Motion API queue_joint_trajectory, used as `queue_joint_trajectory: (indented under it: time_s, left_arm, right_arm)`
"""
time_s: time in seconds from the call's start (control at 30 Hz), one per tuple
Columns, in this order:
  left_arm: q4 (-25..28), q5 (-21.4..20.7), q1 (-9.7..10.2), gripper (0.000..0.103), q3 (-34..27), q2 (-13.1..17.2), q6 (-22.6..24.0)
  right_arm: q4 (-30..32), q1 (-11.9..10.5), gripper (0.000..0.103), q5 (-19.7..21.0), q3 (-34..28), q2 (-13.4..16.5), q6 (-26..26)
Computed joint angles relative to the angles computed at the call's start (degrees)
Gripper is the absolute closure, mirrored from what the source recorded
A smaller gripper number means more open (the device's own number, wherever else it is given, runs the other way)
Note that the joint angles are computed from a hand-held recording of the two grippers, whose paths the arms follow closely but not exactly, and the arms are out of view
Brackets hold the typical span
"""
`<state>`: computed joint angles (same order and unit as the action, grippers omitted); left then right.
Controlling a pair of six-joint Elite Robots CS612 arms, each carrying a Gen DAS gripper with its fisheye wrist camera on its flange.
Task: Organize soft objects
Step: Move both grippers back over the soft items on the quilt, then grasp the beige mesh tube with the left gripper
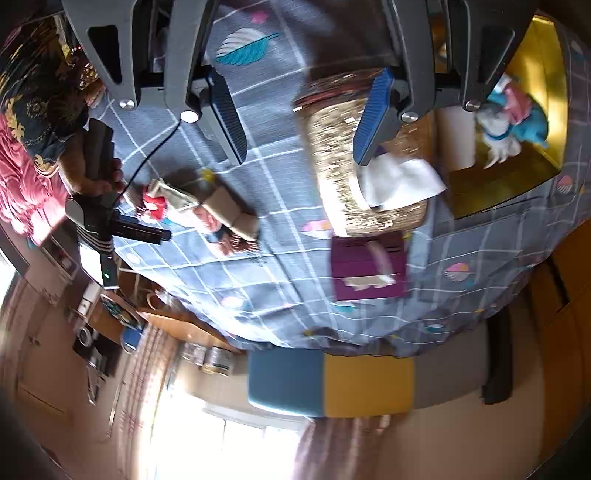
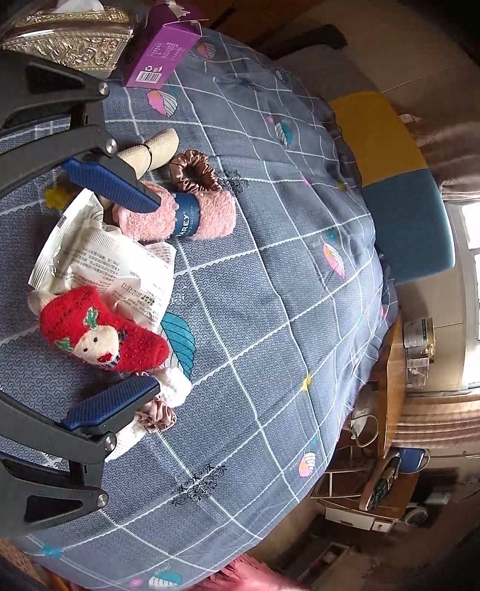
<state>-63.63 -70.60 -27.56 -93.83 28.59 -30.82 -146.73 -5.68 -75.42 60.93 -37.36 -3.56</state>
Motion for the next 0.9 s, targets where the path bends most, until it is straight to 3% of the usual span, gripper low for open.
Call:
queue_joint_trajectory:
  time_s: [0.3, 0.4, 0.5, 0.57, 0.73, 0.9]
  left_arm:
    - [-5.01, -6.92, 0.22, 0.044, 8.93, -3.23, 2.28]
    - [-7.18, -9.28, 0.62, 0.05, 12.78, -4.32, 2.31]
    - [-9.04, -12.51, 1.16, 0.054, 16.88, -5.22, 0.44]
    - [-8.89, -13.3, 1.4, 0.062, 19.79, -5.92, -1.66]
    - [-12.54, -18.22, 2.8, 0.067, 26.14, -6.42, -8.09]
    - [-16.43, -20.17, 3.81, 0.067, 31.77, -7.37, -13.15]
  right_arm:
    - [0.21, -1.21, 0.012, 2.64, 0.15, -0.11, 6.69]
    - [1.17, -1.48, 0.012, 2.78, -0.17, 0.04, 8.46]
    - [1.38, -1.67, 0.012, 2.97, -0.09, -0.01, 9.54]
    - [1.85, -1.76, 0.012, 3.39, -0.27, 0.07, 9.88]
    - [2.92, -1.92, 0.012, 4.95, -0.56, 0.19, 9.64]
    - [3.99, -1.94, 0.013, 6.45, -0.83, 0.29, 8.65]
